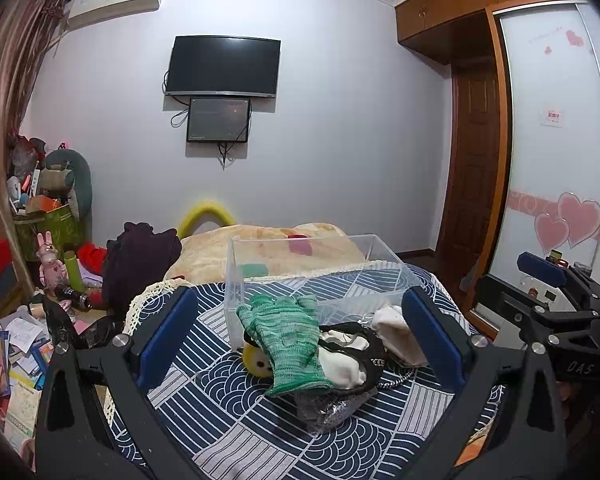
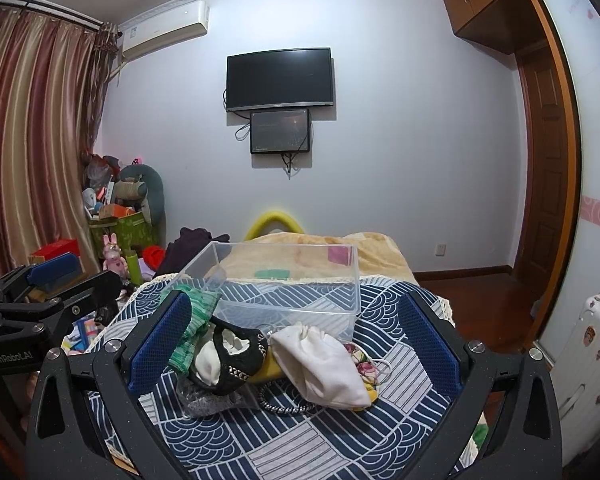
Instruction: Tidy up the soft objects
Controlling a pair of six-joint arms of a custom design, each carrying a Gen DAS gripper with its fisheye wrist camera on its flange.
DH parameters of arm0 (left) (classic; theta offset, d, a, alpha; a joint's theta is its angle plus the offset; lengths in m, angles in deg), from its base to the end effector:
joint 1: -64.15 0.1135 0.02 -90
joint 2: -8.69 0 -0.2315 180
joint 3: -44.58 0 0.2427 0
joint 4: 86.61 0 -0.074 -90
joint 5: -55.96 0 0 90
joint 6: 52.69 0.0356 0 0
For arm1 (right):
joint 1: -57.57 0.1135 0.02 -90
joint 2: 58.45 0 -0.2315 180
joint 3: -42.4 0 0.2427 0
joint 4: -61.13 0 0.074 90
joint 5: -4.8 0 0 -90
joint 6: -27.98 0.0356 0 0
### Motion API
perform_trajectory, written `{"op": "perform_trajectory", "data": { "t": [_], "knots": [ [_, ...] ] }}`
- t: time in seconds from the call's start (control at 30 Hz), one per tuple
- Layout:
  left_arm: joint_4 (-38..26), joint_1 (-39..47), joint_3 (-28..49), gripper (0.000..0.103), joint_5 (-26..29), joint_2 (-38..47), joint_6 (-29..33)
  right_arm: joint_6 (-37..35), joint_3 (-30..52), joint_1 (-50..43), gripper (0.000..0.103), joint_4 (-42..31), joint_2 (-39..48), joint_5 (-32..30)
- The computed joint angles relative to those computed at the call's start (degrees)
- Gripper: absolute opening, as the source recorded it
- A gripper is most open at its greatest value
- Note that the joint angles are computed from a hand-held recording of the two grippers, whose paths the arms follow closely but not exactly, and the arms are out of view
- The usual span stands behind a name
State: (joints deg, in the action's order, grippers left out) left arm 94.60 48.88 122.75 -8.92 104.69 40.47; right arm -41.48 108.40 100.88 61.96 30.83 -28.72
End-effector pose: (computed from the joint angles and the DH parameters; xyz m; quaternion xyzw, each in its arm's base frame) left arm 0.3597 -0.1139 0.2390 0.2536 0.7518 -0.2349 0.5615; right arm 0.2580 0.2024 0.2133 0.1133 0.7698 -0.0748 0.6237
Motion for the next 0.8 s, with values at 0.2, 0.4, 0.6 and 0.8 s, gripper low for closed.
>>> {"op": "perform_trajectory", "data": {
  "t": [0.2,0.4,0.6,0.8],
  "knots": [
    [0.2,0.1,-0.4,0.103,0.2,-0.1,0.0,0.2,-0.2,-0.1,0.103,0.2,0.0,-0.3],
    [0.2,0.2,-0.4,0.103,0.2,-0.2,0.0,0.2,-0.3,-0.1,0.103,0.6,0.1,-0.3],
    [0.2,0.3,-0.7,0.103,0.3,-0.4,0.1,0.2,-0.4,-0.1,0.103,0.8,0.2,-0.4],
    [-1.2,0.5,0.9,0.103,1.3,1.2,0.2,-0.5,-0.4,-0.6,0.103,1.7,1.1,0.3]
  ]
}}
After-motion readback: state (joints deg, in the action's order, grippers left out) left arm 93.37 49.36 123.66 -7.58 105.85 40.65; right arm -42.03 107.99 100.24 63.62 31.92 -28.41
